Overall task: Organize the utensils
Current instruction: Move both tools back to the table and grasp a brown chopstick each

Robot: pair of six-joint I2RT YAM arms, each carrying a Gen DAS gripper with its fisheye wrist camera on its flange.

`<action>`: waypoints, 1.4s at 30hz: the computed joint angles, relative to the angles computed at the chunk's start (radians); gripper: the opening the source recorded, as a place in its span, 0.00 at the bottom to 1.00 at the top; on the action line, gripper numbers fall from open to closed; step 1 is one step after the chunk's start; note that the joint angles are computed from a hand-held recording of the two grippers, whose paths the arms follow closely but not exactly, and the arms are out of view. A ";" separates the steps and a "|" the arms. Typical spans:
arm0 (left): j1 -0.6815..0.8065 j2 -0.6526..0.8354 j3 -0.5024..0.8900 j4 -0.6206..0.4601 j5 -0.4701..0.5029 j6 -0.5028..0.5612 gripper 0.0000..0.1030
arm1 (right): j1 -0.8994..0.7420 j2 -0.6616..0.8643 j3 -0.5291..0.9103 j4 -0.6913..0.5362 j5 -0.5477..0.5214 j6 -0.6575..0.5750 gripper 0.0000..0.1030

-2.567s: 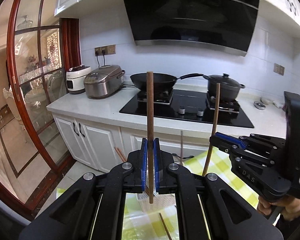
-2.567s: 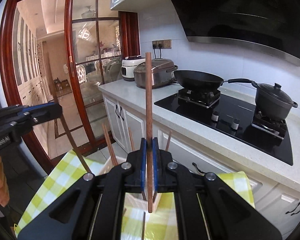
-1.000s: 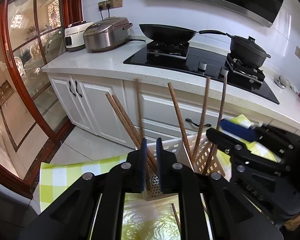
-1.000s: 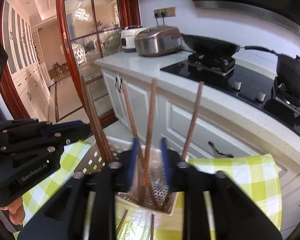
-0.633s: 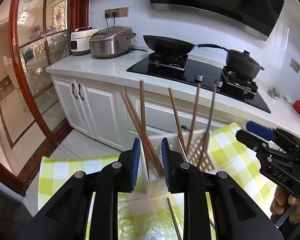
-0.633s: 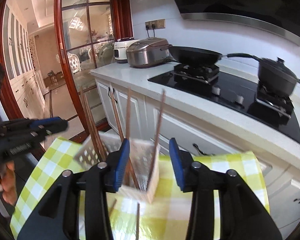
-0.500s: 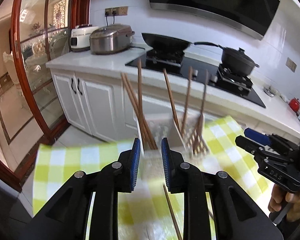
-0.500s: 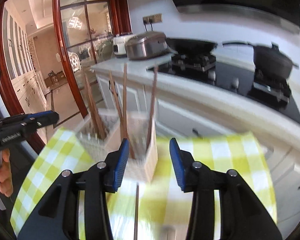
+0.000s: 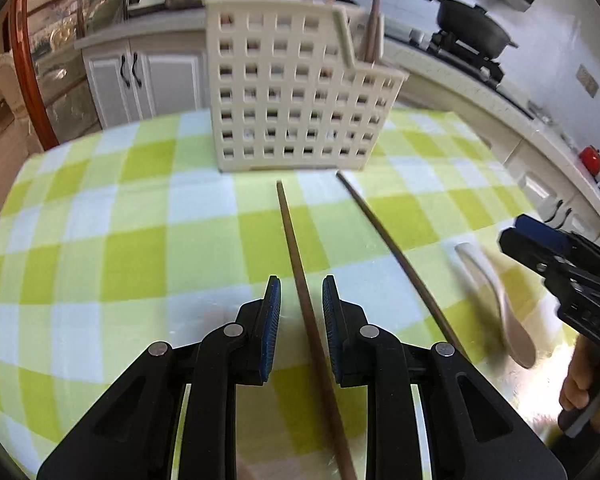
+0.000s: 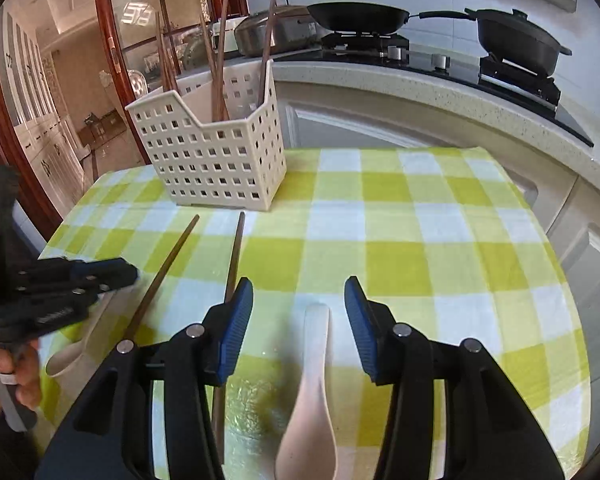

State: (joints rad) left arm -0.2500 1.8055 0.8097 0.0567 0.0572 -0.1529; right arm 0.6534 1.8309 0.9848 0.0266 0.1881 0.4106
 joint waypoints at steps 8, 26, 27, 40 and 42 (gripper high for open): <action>-0.046 0.103 0.079 -0.019 -0.100 -0.009 0.20 | -0.004 0.001 0.003 -0.013 0.008 -0.007 0.49; -0.040 0.035 0.010 0.003 -0.071 -0.026 0.05 | 0.065 0.266 0.339 -0.210 -0.020 -0.028 0.33; -0.033 0.022 -0.002 0.010 -0.061 -0.029 0.05 | 0.066 0.290 0.365 -0.225 -0.019 -0.027 0.30; 0.028 -0.101 -0.098 0.054 -0.005 -0.040 0.05 | 0.069 0.415 0.549 -0.322 -0.021 -0.044 0.10; 0.032 -0.106 -0.101 0.054 -0.003 -0.039 0.05 | 0.071 0.424 0.561 -0.322 -0.017 -0.052 0.06</action>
State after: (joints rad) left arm -0.2185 1.6993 0.7087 0.1105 0.0540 -0.1917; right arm 0.7244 2.2547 1.5460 -0.2952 0.1708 0.3588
